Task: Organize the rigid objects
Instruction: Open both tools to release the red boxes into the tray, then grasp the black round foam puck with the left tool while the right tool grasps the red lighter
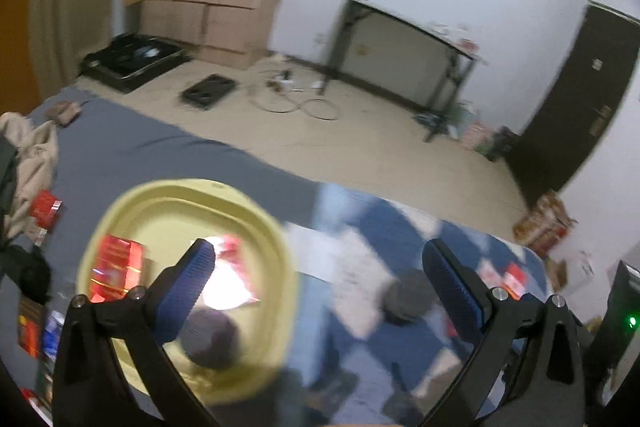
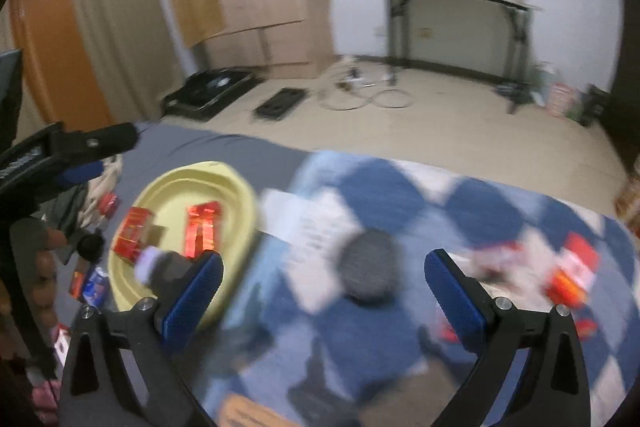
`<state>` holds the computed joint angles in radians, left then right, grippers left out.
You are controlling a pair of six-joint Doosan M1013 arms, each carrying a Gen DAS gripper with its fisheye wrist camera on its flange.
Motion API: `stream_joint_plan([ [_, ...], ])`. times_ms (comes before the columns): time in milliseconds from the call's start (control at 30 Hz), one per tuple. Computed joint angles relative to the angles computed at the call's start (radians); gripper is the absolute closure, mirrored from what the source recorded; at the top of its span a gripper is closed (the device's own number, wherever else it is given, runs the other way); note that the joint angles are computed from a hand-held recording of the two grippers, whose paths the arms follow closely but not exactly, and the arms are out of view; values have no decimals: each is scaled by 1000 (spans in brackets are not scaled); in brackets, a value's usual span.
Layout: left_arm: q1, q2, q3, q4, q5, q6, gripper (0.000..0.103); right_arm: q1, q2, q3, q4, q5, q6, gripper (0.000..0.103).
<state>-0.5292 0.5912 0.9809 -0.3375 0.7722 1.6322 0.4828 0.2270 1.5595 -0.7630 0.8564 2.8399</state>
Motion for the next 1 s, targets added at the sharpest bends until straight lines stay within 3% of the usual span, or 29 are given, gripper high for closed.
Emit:
stream_joint_plan([
  [100, -29, -30, 62, -48, -9, 55, 0, 19, -78, 82, -24, 72, 59, 0],
  [267, -81, -48, 126, 47, 20, 93, 0, 61, -195, 220, -44, 161, 186, 0],
  [400, -97, -46, 137, 78, 13, 78, 0, 51, -252, 306, -16, 138, 311, 0],
  [500, -106, -35, 128, 94, 25, 70, 0, 18, -249, 309, 58, 181, 197, 0],
  [733, -137, 27, 59, 153, 48, 95, 0, -97, -236, 330, 139, 87, 139, 0],
  [900, -148, 74, 21, 186, 35, 127, 0, -129, -180, 332, 142, 31, 125, 0],
  [1000, -152, 114, -24, 225, 63, 119, 0, -143, -153, 339, 127, 22, 124, 0],
])
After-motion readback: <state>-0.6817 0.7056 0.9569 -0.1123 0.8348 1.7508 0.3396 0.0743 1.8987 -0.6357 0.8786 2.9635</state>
